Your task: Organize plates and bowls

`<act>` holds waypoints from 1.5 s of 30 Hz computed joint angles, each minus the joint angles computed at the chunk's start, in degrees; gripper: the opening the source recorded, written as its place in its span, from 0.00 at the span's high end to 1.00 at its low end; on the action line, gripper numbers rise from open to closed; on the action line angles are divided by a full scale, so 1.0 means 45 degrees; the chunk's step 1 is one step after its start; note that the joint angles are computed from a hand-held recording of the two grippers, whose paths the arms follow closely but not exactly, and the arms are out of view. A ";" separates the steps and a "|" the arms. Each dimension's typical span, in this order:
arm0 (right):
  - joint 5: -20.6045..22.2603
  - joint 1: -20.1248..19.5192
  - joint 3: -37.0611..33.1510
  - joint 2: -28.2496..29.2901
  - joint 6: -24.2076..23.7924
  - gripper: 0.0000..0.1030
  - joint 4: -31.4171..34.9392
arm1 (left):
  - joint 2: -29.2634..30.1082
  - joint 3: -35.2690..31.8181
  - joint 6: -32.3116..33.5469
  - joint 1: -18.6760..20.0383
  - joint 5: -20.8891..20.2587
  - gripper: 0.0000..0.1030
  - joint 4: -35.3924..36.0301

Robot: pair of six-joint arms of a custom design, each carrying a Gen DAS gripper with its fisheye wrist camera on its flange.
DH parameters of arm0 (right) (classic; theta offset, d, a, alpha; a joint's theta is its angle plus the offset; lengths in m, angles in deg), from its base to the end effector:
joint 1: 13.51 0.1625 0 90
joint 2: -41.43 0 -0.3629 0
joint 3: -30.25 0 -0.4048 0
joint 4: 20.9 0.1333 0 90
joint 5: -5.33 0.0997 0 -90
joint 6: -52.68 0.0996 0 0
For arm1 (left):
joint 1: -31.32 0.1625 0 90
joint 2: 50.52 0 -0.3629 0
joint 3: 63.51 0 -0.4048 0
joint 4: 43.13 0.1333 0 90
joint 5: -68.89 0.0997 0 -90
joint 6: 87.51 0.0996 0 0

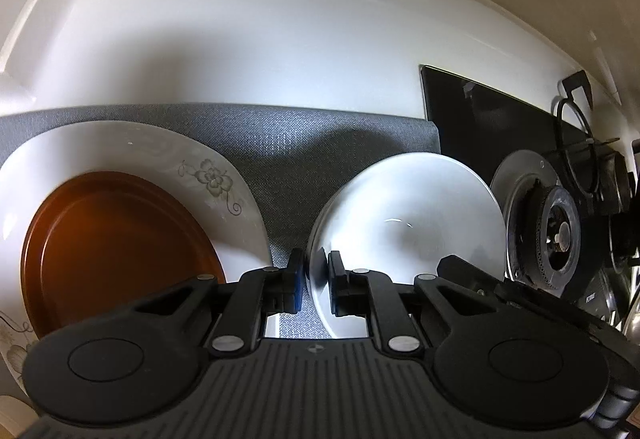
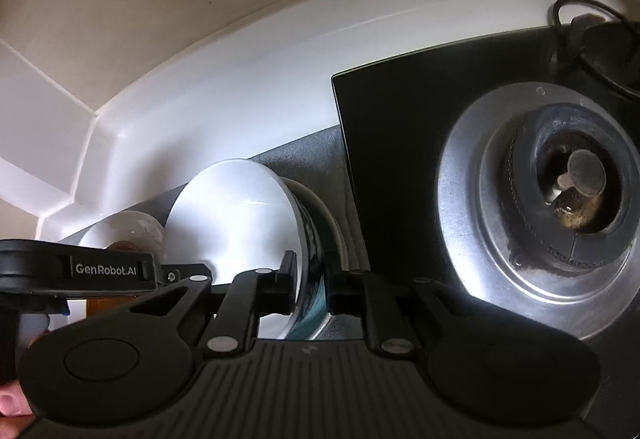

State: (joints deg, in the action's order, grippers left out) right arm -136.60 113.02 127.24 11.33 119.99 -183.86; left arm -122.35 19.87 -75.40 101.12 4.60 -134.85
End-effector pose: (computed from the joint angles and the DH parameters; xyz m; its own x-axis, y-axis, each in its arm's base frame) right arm 0.3884 -0.4322 -0.0783 -0.7563 0.6214 0.2044 0.2745 0.5851 -0.7630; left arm -0.0390 -0.6172 0.3208 -0.7304 0.5661 -0.3821 0.5047 0.8243 0.2566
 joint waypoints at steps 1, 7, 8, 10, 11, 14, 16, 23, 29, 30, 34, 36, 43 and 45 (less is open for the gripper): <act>0.0019 0.0028 -0.0015 -0.0020 0.0092 0.86 0.0143 | -0.0045 0.0076 0.0082 -0.0036 0.0052 0.88 -0.0052; 0.0694 0.0000 0.0324 -0.0391 0.0464 0.76 -0.0267 | -0.0103 0.0098 0.0072 0.0024 -0.0063 0.88 -0.0124; 0.0760 0.0014 0.0301 -0.0439 0.0594 0.76 -0.0075 | -0.0098 0.0057 0.0009 0.0037 -0.0088 0.88 -0.0051; 0.0740 0.0104 0.0089 -0.0395 0.0987 0.76 0.0520 | -0.0063 -0.0046 -0.0084 0.0072 -0.0153 0.88 0.0101; 0.0615 0.0138 -0.0067 -0.0310 0.1266 0.75 0.0808 | -0.0079 -0.0032 -0.0109 0.0083 -0.0168 0.88 0.0084; 0.0310 0.0130 -0.1003 0.0068 0.2464 0.75 0.2705 | -0.0111 0.0054 -0.0311 0.0056 -0.0082 0.89 0.0003; 0.0043 0.0140 -0.1765 0.0363 0.3123 0.75 0.4304 | -0.0112 0.0034 -0.0571 0.0015 -0.0011 0.89 0.0165; 0.0232 -0.0038 -0.3153 0.0670 0.4925 0.61 0.6997 | -0.0280 0.0228 -0.0930 0.0067 -0.0034 0.89 0.0038; 0.0791 -0.0108 -0.3410 0.0558 0.5086 0.56 0.7540 | 0.0242 -0.0897 -0.1229 0.0659 -0.1084 0.86 0.0947; 0.0916 -0.0100 -0.3201 0.0440 0.5181 0.56 0.7296 | 0.0338 -0.1085 -0.1219 0.0716 -0.1221 0.87 0.1134; 0.1187 -0.0023 -0.2892 0.0158 0.5281 0.50 0.6780 | 0.0356 -0.1122 -0.0820 0.0715 -0.1322 0.87 0.1153; 0.1126 0.0071 -0.2980 0.0112 0.5163 0.48 0.7024 | 0.0318 -0.1057 -0.0669 0.0683 -0.1299 0.88 0.1120; 0.0548 0.0496 -0.2901 -0.0031 0.4866 0.34 0.7221 | 0.0264 -0.1059 -0.0204 0.0701 -0.1409 0.85 0.1081; 0.0678 0.0493 -0.2807 -0.0040 0.4755 0.34 0.7115 | 0.0189 -0.0942 -0.0123 0.0661 -0.1346 0.85 0.0989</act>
